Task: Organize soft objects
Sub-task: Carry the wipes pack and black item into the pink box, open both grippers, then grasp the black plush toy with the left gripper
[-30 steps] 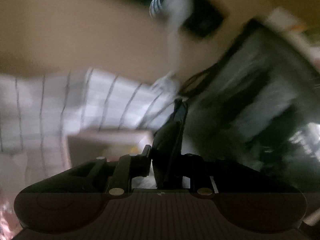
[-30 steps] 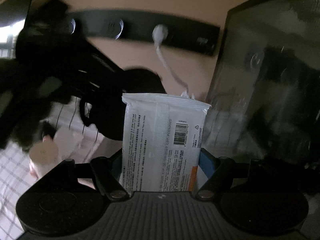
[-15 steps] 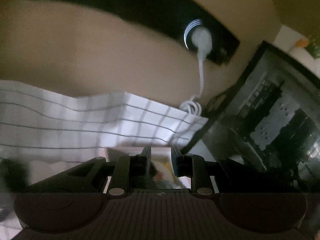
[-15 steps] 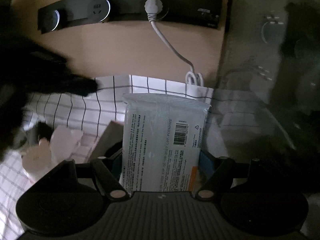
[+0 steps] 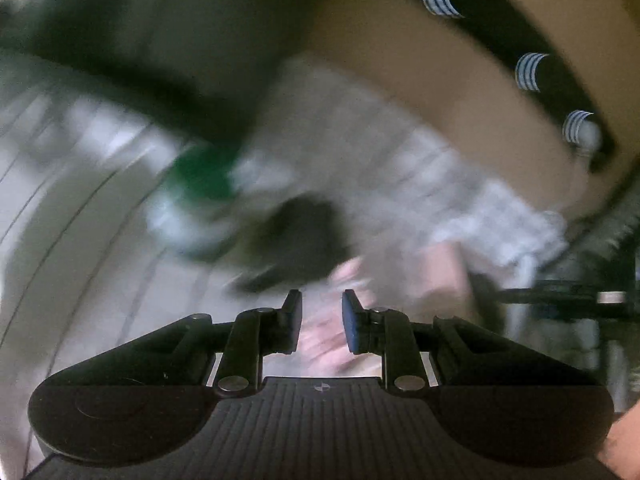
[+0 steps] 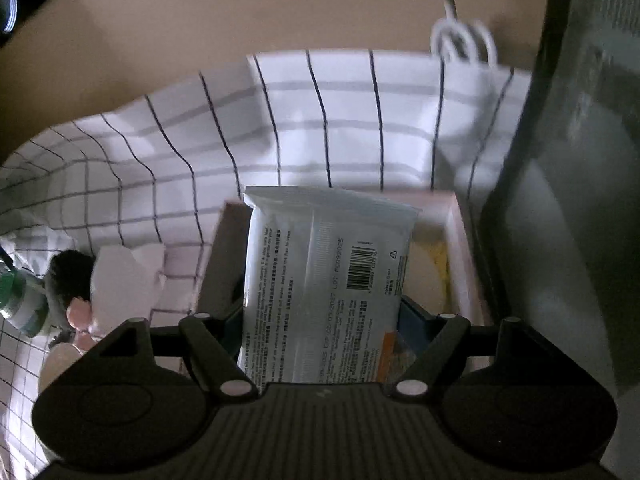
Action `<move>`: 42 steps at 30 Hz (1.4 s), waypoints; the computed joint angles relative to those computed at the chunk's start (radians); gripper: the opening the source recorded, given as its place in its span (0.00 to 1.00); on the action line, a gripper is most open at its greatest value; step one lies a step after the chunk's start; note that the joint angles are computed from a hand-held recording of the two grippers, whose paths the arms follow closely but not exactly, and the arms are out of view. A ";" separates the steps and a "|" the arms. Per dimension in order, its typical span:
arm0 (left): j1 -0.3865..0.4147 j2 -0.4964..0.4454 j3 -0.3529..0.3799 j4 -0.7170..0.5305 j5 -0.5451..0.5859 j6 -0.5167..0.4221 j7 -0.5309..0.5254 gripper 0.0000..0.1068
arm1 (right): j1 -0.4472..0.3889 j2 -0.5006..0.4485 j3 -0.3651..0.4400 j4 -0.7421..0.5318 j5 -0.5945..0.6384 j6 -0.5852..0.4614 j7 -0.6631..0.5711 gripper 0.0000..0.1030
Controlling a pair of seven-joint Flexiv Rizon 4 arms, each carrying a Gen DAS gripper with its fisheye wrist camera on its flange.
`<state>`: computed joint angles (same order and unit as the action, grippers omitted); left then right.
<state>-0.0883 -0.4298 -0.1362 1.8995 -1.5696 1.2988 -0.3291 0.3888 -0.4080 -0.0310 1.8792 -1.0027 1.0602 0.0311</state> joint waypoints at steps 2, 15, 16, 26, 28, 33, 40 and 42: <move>0.015 -0.011 0.011 0.022 0.009 -0.007 -0.027 0.22 | -0.017 -0.012 0.016 -0.001 0.051 0.027 -0.027 0.75; 0.044 0.018 0.003 0.067 0.063 -0.072 0.021 0.22 | 0.067 -0.045 -0.076 0.020 -0.275 -0.119 0.271 0.77; 0.044 0.016 0.005 0.064 0.067 -0.074 0.020 0.22 | 0.069 -0.033 -0.077 0.022 -0.305 -0.116 0.293 0.78; 0.079 0.018 0.025 0.076 0.182 -0.104 -0.020 0.22 | 0.072 0.025 0.038 -0.033 -0.384 -0.260 0.311 0.78; 0.092 0.018 0.019 0.075 0.188 -0.102 -0.012 0.22 | 0.092 -0.002 0.058 -0.093 -0.332 -0.287 0.231 0.78; 0.127 0.014 0.009 0.062 0.134 -0.124 0.046 0.22 | 0.150 -0.061 0.076 -0.230 -0.218 -0.273 0.050 0.78; 0.152 0.001 0.031 0.060 0.039 -0.171 0.169 0.22 | 0.210 -0.289 0.117 -0.585 0.142 -0.277 -0.248 0.78; 0.156 -0.002 0.039 0.069 0.026 -0.184 0.209 0.22 | 0.238 -0.375 0.111 -0.702 0.200 -0.318 -0.318 0.78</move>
